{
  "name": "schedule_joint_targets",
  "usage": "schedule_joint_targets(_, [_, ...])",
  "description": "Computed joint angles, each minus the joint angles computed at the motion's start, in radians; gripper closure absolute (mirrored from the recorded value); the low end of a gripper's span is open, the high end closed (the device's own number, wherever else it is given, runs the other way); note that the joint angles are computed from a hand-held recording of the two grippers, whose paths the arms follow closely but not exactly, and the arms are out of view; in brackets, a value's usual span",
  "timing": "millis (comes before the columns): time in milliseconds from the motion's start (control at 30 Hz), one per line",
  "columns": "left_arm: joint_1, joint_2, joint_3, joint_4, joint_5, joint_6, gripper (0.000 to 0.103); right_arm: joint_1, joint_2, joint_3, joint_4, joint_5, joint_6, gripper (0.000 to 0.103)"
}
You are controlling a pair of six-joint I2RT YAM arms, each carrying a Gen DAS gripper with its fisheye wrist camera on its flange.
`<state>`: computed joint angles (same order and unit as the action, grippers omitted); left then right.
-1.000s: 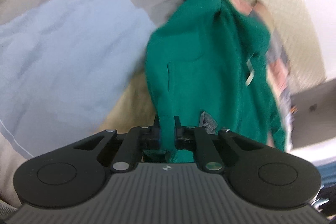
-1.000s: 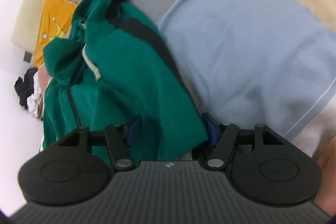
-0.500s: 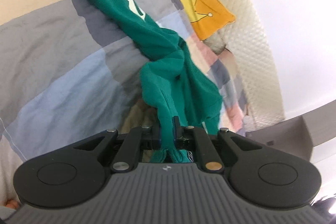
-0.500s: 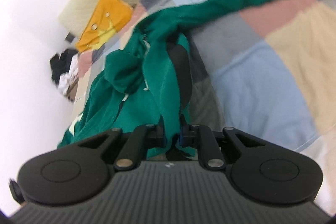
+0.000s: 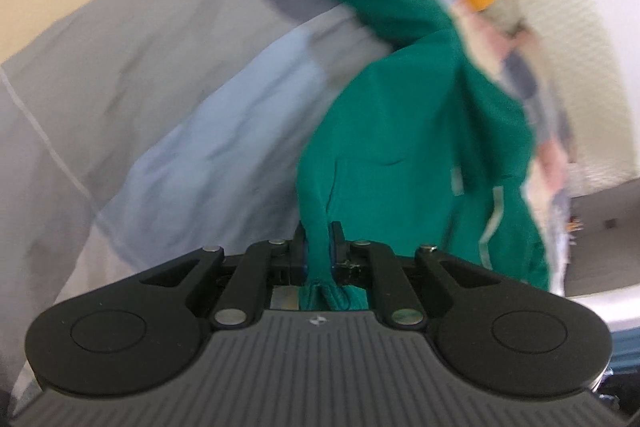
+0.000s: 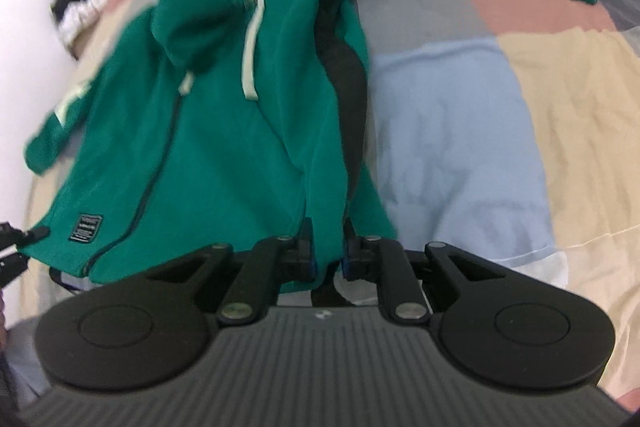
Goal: Fold large clothes
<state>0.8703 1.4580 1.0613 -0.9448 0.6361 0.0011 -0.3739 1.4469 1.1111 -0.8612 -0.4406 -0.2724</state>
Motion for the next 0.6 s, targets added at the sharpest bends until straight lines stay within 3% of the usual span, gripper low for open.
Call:
schedule_joint_targets(200, [-0.041,0.035,0.021,-0.004,-0.087,0.007,0.091,0.083,0.009,-0.010,0.023,0.103,0.006,0.086])
schedule_joint_targets(333, [-0.044,0.033,0.045,-0.049,-0.103,0.036,0.086,0.058,-0.015,-0.006,-0.002,0.087,0.001,0.081])
schedule_joint_targets(367, [-0.053,0.031,0.057,-0.064,-0.125,0.046,0.080,0.052,-0.028,-0.010,-0.009,0.078,0.009,0.079])
schedule_joint_targets(467, [-0.041,0.033,0.089,-0.102,-0.121,0.090,0.044,0.030,-0.043,-0.008,-0.033,0.056,0.015,0.063])
schedule_joint_targets(600, [-0.023,-0.027,0.108,-0.128,-0.098,0.147,0.040,0.002,-0.071,0.010,-0.051,-0.001,0.041,0.045])
